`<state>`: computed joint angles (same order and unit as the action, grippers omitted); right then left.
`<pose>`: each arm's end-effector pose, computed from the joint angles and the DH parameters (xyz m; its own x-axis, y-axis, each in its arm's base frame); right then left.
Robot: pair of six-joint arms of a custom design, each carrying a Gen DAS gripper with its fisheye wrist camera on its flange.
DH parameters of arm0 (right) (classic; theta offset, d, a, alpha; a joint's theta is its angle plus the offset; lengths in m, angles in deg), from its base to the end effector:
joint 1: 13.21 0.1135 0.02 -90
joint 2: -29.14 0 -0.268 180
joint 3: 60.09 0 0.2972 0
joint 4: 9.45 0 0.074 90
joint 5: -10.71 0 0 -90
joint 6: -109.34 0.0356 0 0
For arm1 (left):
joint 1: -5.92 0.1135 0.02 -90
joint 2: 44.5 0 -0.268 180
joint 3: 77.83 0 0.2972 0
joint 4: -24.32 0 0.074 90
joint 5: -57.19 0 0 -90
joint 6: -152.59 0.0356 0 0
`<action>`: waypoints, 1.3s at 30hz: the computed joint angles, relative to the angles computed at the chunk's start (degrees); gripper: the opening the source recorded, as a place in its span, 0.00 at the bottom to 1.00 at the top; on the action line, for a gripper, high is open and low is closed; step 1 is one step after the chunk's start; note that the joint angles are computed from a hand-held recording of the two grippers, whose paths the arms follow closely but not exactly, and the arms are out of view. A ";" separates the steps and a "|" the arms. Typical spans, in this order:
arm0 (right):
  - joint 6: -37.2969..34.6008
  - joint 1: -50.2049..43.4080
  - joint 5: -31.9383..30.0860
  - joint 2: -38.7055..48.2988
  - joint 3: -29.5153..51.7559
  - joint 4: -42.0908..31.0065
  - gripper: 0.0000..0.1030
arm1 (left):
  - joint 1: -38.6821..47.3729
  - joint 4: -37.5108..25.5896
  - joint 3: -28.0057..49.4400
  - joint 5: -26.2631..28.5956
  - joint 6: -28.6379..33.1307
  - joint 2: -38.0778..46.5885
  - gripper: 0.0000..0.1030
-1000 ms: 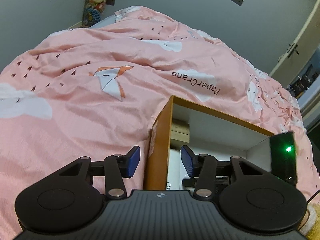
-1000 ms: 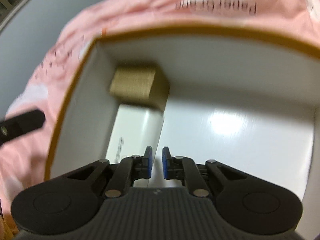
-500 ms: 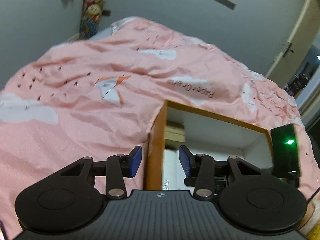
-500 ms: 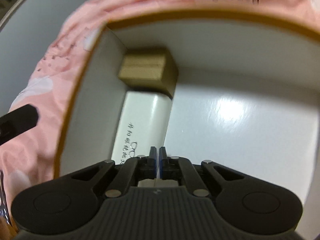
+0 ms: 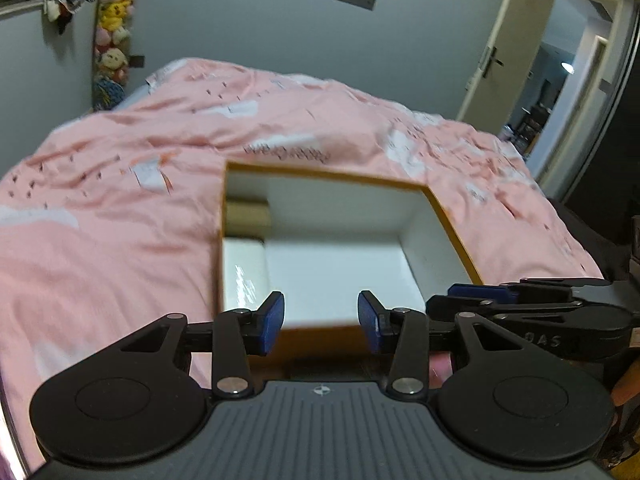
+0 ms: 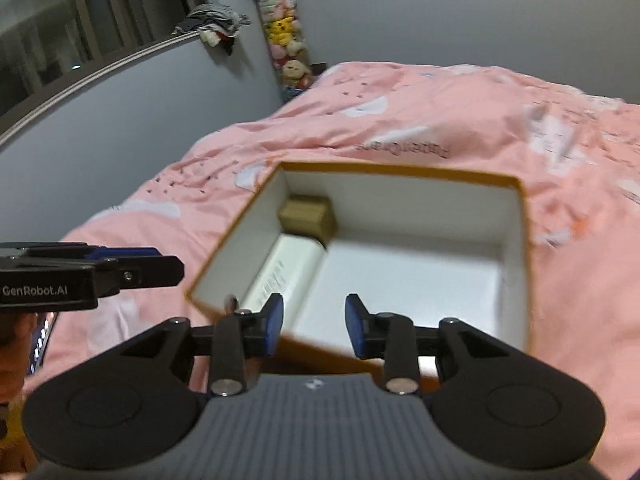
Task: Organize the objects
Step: 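Withdraw both grippers back toward the remaining items beside the orange box, then grasp the dark grey square case with the left gripper while the right grasps the photo card pack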
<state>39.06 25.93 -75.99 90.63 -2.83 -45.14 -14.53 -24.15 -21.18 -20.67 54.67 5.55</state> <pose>0.2126 0.1704 0.2568 -0.6696 -0.1106 -0.7344 -0.3930 0.8918 0.2240 0.2074 -0.0853 0.2805 -0.6867 0.1123 -0.7182 0.3975 0.8852 -0.2416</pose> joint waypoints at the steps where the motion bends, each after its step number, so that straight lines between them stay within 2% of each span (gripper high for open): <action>1: 1.57 0.32 0.33 -2.09 -1.54 -0.90 0.35 | -1.17 -0.76 -1.16 -0.09 -0.45 -1.44 0.48; 7: 10.20 4.54 4.40 -12.21 -8.85 -10.75 0.35 | -8.98 -4.39 -4.90 -2.18 -2.96 -6.04 0.44; 11: 15.82 7.78 7.18 -16.23 -10.91 -19.12 0.35 | -14.11 -5.45 -4.35 -3.22 -3.62 -4.54 0.44; 14: 18.61 7.18 5.62 -18.05 -12.10 -23.43 0.35 | -18.61 -6.86 -3.70 -5.64 -3.89 -2.96 0.44; 17: 19.40 4.04 0.40 -19.83 -14.20 -25.45 0.35 | -22.10 -7.25 -3.57 -6.87 -4.45 -2.29 0.44; 26: 18.25 1.36 -0.12 -23.75 -15.97 -23.92 0.34 | -24.78 -5.42 -3.04 -10.36 -2.99 -0.33 0.44; 33: 16.32 -1.15 -1.47 -20.48 -14.90 -18.92 0.36 | -18.22 -4.92 -3.02 -9.71 -3.92 1.46 0.44; 36: 13.43 -1.81 -4.54 -16.60 -13.23 -14.69 0.36 | -14.39 -5.16 -2.28 -9.11 -2.94 2.91 0.44; 37: 12.54 -1.88 -5.47 -14.35 -12.20 -13.34 0.36 | -12.73 -4.87 -1.74 -8.80 -2.28 4.10 0.46; 39: 10.85 -1.98 -7.02 -9.25 -9.82 -10.69 0.36 | -9.31 -4.50 -0.29 -6.23 -0.88 7.32 0.57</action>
